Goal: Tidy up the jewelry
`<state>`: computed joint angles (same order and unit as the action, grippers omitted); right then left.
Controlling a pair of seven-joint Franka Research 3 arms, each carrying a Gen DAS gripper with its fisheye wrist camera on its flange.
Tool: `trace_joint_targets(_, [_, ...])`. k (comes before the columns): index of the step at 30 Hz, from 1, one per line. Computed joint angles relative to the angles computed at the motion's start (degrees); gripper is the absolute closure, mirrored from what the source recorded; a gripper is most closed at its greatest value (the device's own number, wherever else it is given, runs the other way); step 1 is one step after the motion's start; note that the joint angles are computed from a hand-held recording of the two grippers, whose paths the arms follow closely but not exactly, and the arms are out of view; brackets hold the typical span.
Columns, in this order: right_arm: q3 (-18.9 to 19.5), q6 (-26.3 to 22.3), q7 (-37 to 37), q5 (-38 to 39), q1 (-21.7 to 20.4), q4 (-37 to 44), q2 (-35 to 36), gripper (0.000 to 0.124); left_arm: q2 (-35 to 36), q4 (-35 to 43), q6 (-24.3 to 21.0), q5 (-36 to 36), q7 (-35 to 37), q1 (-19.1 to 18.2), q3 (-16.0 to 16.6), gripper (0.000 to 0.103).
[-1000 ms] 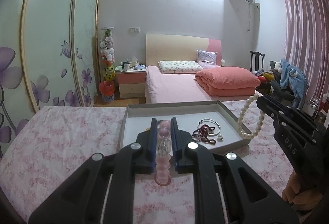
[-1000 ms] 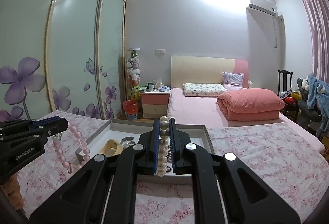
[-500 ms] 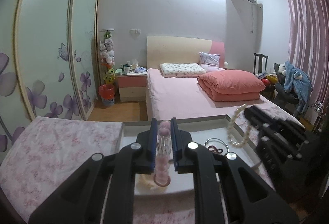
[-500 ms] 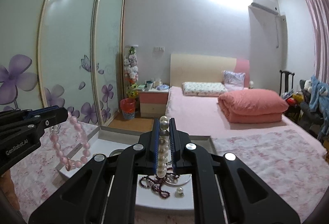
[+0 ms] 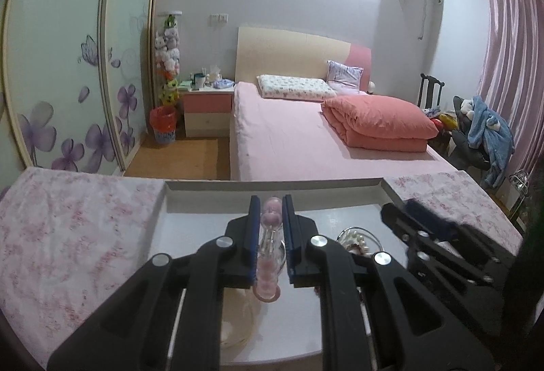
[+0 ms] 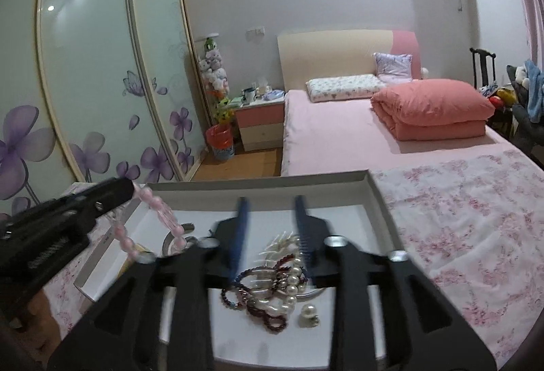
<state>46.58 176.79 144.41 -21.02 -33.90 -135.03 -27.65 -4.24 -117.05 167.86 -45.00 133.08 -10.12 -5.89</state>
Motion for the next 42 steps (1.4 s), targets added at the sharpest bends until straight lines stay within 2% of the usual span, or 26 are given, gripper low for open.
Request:
trace_joint_targets(5, [-3.45, -1.07, -1.10, 0.82, 3.18, -1.53, -1.63, 0.082, 0.48, 0.25, -0.42, 1.27, -1.87, 0.30, -0.43, 0.089])
trace_joint_targets(7, [-4.31, -1.82, -1.60, 0.67, 3.98, -1.47, -1.69, 0.082, 0.16, 0.19, -0.24, 0.82, -2.15, 0.47, -0.25, 0.084])
trace_joint_targets(9, [-5.09, -2.48, -1.90, 0.23, 4.82, -1.57, -2.28, 0.082, -0.80, -0.15, 0.04, -0.25, -1.85, 0.55, 0.29, 0.071])
trace_joint_targets(13, [-6.81, -2.58, -1.74, 0.27, 6.81, -2.57, -4.80, 0.082, -4.25, -2.17, 1.22, -1.78, -1.25, 0.01, 2.32, 0.067])
trace_joint_targets(19, [-8.59, -2.45, -1.85, 3.39, 10.33, -5.39, -10.33, 0.081, -12.68, -9.66, 5.09, -1.63, -0.14, -3.47, 7.12, 0.056])
trace_joint_targets(21, [-8.42, -2.89, -1.59, 4.75, 11.04, -6.69, -13.07, 0.073, -16.75, -13.85, 7.35, -1.47, 0.19, -5.04, 8.88, 0.047])
trace_joint_targets(25, [-7.31, -3.45, -1.23, 6.94, 11.86, -9.32, -17.97, 0.069, -23.41, -20.30, 8.92, 0.24, -0.29, -7.46, 11.84, 0.040])
trace_joint_targets(30, [-6.88, -5.75, -1.74, 8.57, 14.46, -11.50, -22.03, 0.058, -30.81, -27.87, 12.44, 3.04, -0.62, -9.76, 14.33, 0.029])
trace_joint_targets(35, [-6.96, -6.46, -1.44, 9.75, 16.87, -14.44, -26.42, 0.047, -36.37, -33.81, 17.26, 6.03, -2.14, -11.08, 15.03, 0.018])
trace_joint_targets(38, [-6.81, -6.98, -1.35, 10.09, 17.73, -15.89, -28.90, 0.037, -38.51, -36.29, 18.53, 7.76, -4.07, -10.69, 14.37, 0.012])
trace_joint_targets(42, [-6.38, -7.31, -1.18, 10.19, 18.40, -17.86, -32.73, 0.025, -40.40, -38.16, 17.91, 10.39, -6.39, -9.91, 14.51, 0.006])
